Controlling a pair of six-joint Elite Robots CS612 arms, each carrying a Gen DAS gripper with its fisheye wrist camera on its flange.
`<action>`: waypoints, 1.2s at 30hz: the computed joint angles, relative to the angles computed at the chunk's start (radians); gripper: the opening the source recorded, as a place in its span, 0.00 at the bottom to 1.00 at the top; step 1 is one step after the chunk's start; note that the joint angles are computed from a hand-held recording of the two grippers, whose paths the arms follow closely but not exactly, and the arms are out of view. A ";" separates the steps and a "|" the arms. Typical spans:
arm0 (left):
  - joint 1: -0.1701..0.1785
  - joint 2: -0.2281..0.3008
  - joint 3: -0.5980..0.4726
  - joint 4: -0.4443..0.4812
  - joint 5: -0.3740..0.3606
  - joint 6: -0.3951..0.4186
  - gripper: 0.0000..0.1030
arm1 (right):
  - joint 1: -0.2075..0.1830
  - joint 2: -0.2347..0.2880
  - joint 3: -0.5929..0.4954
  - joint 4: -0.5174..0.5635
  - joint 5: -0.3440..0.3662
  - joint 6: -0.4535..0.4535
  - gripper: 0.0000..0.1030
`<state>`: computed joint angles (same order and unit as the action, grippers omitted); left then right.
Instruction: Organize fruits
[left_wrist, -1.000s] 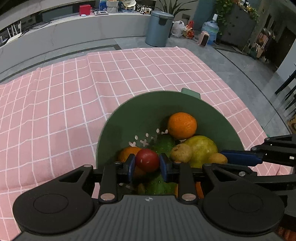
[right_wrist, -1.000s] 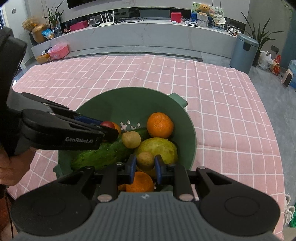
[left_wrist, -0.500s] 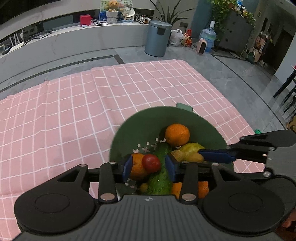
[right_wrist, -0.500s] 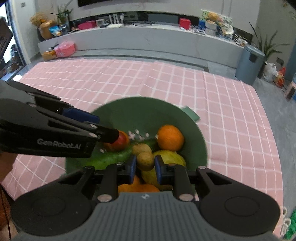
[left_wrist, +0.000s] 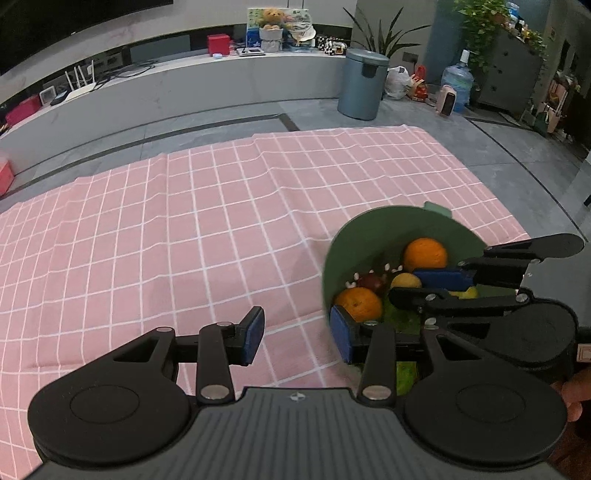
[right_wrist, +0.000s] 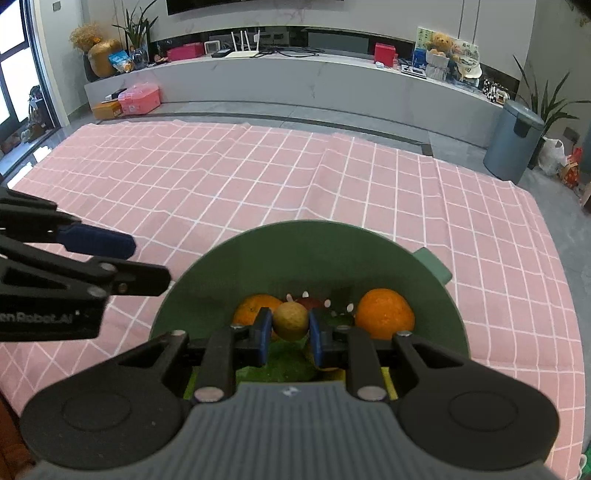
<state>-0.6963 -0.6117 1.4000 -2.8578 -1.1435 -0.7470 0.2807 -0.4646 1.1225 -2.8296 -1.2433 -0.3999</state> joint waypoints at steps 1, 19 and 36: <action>0.000 0.001 0.001 0.001 0.000 -0.001 0.48 | 0.001 0.002 -0.003 0.004 0.000 0.004 0.17; -0.027 -0.040 0.074 -0.046 0.031 0.012 0.48 | 0.001 -0.045 0.064 -0.065 0.003 0.021 0.47; -0.145 -0.124 0.236 -0.259 0.399 0.077 0.68 | -0.027 -0.195 0.366 -0.602 0.065 0.190 0.86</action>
<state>-0.8411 -0.7358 1.6359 -3.1167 -0.7446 -0.6702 0.2535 -0.6596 1.4887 -3.4312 -1.1785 -0.2099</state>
